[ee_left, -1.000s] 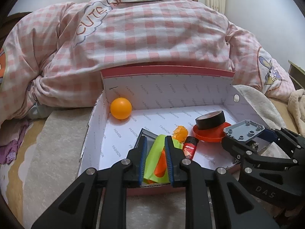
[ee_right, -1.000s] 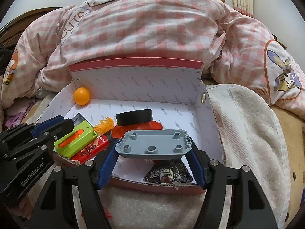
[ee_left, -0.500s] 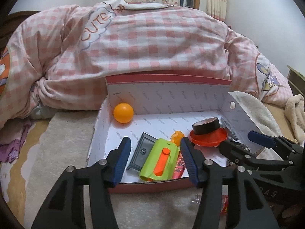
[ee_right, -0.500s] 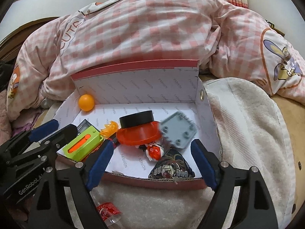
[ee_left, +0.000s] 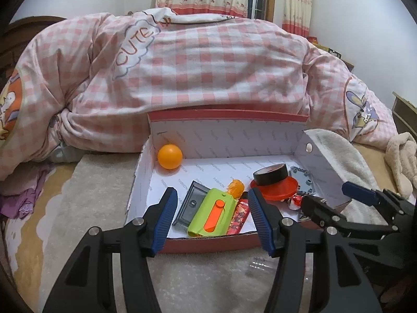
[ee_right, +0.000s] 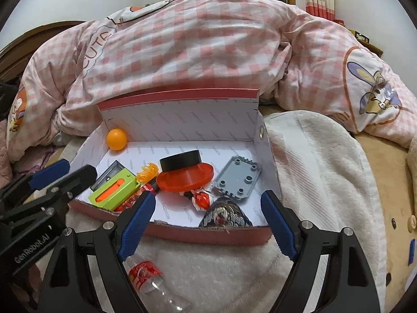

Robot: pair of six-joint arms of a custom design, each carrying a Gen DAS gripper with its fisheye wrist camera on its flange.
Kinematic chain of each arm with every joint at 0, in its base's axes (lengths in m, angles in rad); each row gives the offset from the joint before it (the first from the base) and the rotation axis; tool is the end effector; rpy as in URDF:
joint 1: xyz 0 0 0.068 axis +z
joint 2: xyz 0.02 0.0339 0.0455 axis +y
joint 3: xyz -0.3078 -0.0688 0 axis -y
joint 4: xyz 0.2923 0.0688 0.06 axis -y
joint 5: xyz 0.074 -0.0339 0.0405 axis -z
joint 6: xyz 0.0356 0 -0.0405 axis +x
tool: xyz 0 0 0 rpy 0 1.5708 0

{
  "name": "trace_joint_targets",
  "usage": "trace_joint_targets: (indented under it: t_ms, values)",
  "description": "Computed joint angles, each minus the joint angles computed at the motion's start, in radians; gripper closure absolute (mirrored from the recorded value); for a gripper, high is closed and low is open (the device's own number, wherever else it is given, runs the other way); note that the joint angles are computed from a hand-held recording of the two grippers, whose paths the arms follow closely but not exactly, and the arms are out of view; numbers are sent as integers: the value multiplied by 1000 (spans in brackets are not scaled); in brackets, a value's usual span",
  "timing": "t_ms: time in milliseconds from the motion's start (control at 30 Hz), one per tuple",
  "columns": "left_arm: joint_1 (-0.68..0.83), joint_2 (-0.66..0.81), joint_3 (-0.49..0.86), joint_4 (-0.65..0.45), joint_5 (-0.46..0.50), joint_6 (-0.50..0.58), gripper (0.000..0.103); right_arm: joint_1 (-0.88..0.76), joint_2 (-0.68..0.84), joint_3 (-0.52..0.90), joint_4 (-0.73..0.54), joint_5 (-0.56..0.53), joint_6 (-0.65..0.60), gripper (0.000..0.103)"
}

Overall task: Organize objects
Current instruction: 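Lower and release the green toy with the left gripper while the right gripper releases the grey plate, then withdraw both grippers and move toward the clothespin and the plastic bottle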

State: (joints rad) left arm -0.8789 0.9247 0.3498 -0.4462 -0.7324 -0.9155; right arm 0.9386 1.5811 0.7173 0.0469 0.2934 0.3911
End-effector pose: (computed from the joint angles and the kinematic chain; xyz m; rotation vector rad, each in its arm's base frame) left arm 0.1237 -0.1120 0.1650 -0.2838 2.2400 0.0423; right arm 0.2049 0.2623 0.1592 -0.5050 2.3089 0.3019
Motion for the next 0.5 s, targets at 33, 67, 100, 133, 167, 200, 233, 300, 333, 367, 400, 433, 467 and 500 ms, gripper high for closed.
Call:
trace_joint_targets:
  t_ms: [33, 67, 100, 133, 167, 200, 233, 300, 333, 367, 400, 433, 467, 500]
  values:
    - [-17, -10, 10, -30, -13, -18, 46, 2, -14, -5, -7, -3, 5, 18]
    - [-35, -21, 19, -59, -27, -37, 46, 2, -24, -7, -12, -7, 7, 18]
    - [-50, -27, 28, -86, -37, -58, 46, 4, -36, -10, -19, -9, 9, 18]
    - [-67, -34, 35, -113, -45, -80, 46, 11, -52, -16, -26, -2, 11, 18]
    - [-83, -41, 41, -136, -49, -99, 46, 16, -62, -18, -33, 6, 12, 18]
    - [-102, -47, 47, -161, -55, -121, 46, 22, -71, -21, -40, 13, 12, 18]
    - [-120, -50, 51, -181, -62, -141, 46, 28, -82, -26, -47, 17, 14, 18]
    - [-168, -56, 60, -222, -81, -187, 46, 40, -104, -40, -58, 16, 15, 18]
    - [-195, -54, 64, -243, -91, -213, 46, 44, -109, -45, -60, 14, 14, 18]
    - [-223, -49, 68, -262, -100, -240, 45, 53, -119, -54, -62, 14, 13, 18]
    - [-250, -37, 74, -283, -108, -269, 44, 61, -126, -61, -64, 15, 13, 18]
    - [-278, -21, 80, -302, -114, -301, 44, 75, -134, -70, -67, 17, 9, 18]
    - [-312, -8, 86, -320, -118, -334, 44, 83, -139, -77, -67, 18, 5, 18]
    - [-341, -1, 89, -331, -120, -359, 44, 94, -146, -85, -69, 24, 2, 18]
